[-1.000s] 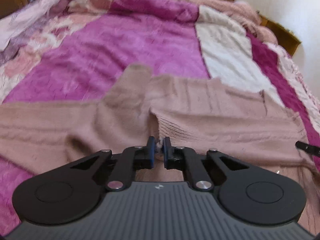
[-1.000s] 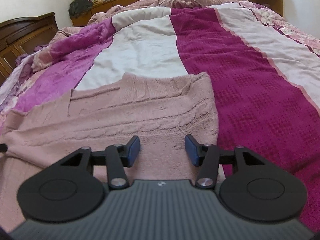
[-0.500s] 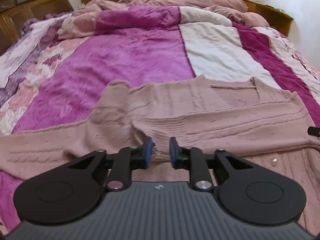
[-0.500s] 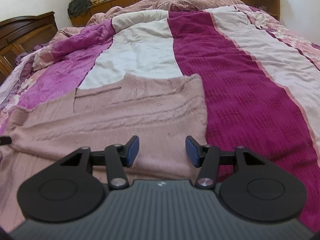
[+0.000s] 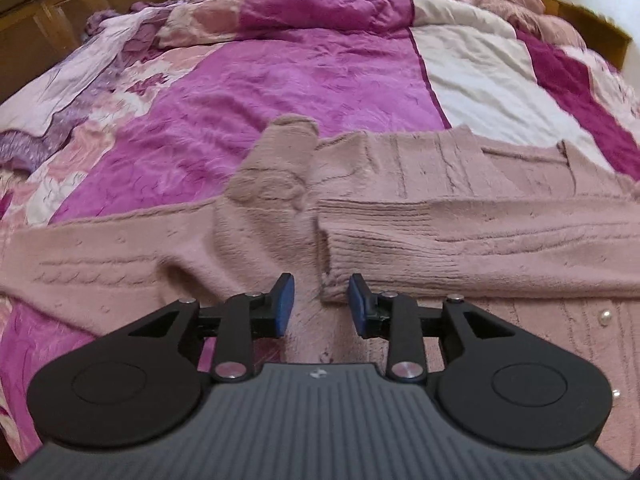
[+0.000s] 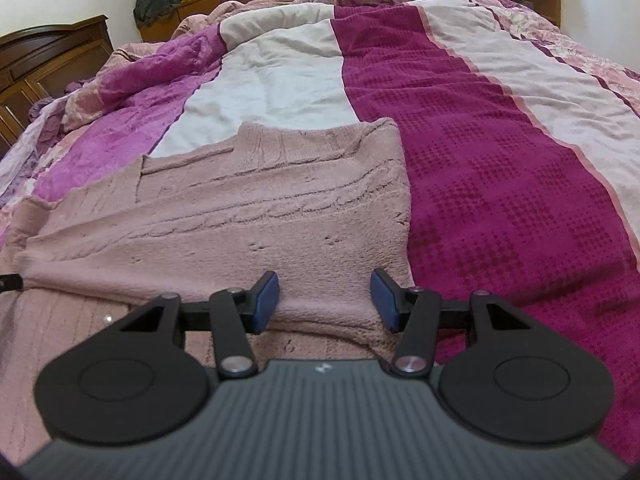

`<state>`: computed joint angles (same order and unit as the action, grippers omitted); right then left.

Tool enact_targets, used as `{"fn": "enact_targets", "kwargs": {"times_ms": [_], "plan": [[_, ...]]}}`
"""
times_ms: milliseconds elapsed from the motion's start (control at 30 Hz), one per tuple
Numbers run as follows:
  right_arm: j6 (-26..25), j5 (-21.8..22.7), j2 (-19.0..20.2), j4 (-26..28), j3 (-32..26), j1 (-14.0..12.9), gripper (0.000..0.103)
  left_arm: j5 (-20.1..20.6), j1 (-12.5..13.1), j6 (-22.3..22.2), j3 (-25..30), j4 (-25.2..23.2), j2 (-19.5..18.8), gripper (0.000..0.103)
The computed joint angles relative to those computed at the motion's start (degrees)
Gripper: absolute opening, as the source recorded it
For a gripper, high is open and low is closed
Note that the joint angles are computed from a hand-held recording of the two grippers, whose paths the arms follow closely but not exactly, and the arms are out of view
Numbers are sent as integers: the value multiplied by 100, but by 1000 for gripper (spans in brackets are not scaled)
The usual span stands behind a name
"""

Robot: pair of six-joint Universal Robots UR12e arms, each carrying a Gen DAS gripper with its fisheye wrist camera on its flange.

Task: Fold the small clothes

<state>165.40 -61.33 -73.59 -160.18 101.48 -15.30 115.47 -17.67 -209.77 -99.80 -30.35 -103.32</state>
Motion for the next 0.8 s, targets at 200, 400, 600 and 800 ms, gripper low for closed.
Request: {"fn": "enact_targets", "kwargs": {"times_ms": [200, 400, 600, 800], "plan": [[22, 166, -151, 104, 46, -24, 66, 118, -73, -183, -206, 75, 262, 38], [-76, 351, -402, 206, 175, -31, 66, 285, -175, -334, -355, 126, 479, 52], [-157, 730, -660, 411, 328, -81, 66, 380, -222, -658, -448, -5, 638, 57], [-389, 983, -852, 646, 489, -88, 72, 652, -243, -1086, -575, -255, 775, 62]]}}
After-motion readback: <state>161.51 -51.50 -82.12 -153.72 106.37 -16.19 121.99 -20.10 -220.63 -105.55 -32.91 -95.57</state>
